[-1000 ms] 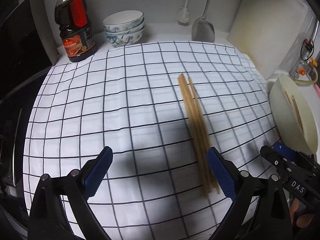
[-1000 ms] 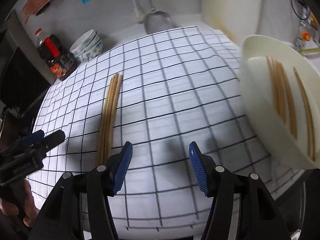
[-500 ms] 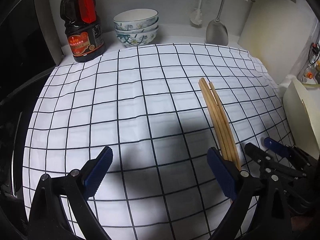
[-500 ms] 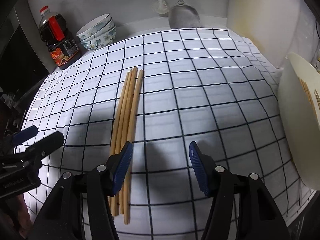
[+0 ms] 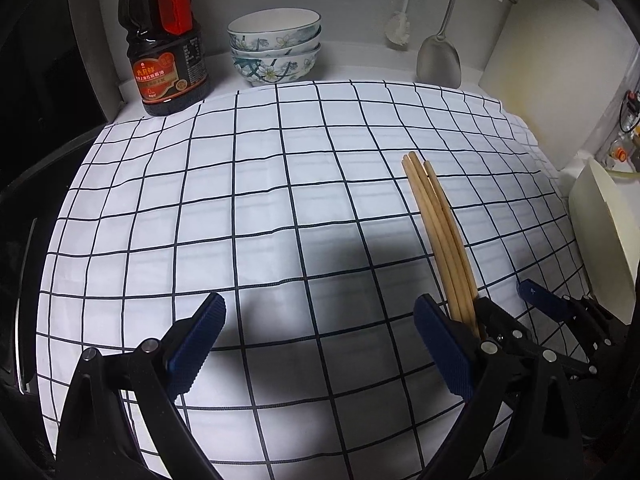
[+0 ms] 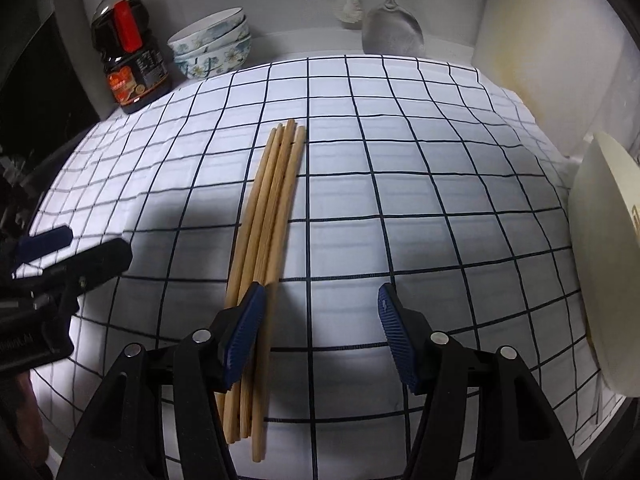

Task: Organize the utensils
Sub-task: 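Close the right tool on one wooden chopstick on the cloth, then lower the left tool and close it on another chopstick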

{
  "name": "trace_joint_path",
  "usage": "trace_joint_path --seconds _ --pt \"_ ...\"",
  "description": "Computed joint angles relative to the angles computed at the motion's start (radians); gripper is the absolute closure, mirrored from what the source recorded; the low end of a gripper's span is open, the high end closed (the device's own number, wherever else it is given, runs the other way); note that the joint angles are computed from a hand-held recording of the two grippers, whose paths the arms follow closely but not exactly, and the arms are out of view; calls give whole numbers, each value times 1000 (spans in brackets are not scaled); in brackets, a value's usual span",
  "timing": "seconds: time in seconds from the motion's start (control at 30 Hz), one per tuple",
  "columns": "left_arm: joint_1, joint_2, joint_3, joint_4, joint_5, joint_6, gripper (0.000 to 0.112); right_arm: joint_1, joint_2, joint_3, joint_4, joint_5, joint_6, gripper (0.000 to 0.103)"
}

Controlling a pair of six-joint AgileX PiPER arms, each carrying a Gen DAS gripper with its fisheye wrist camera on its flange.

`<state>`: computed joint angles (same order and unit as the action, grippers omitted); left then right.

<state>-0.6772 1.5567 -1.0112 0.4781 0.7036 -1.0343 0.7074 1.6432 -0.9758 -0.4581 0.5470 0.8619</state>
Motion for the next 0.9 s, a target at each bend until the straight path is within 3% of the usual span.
trace_joint_path --seconds 0.13,0.37,0.9 --pt "1 7 -10 -6 3 -1 19 5 17 -10 -6 7 -35 53" --pt "-27 52 -45 7 9 -26 19 -30 4 1 32 -17 -108 95" --pt "-95 200 -155 44 50 -81 19 -156 -100 119 108 -53 -203 96"
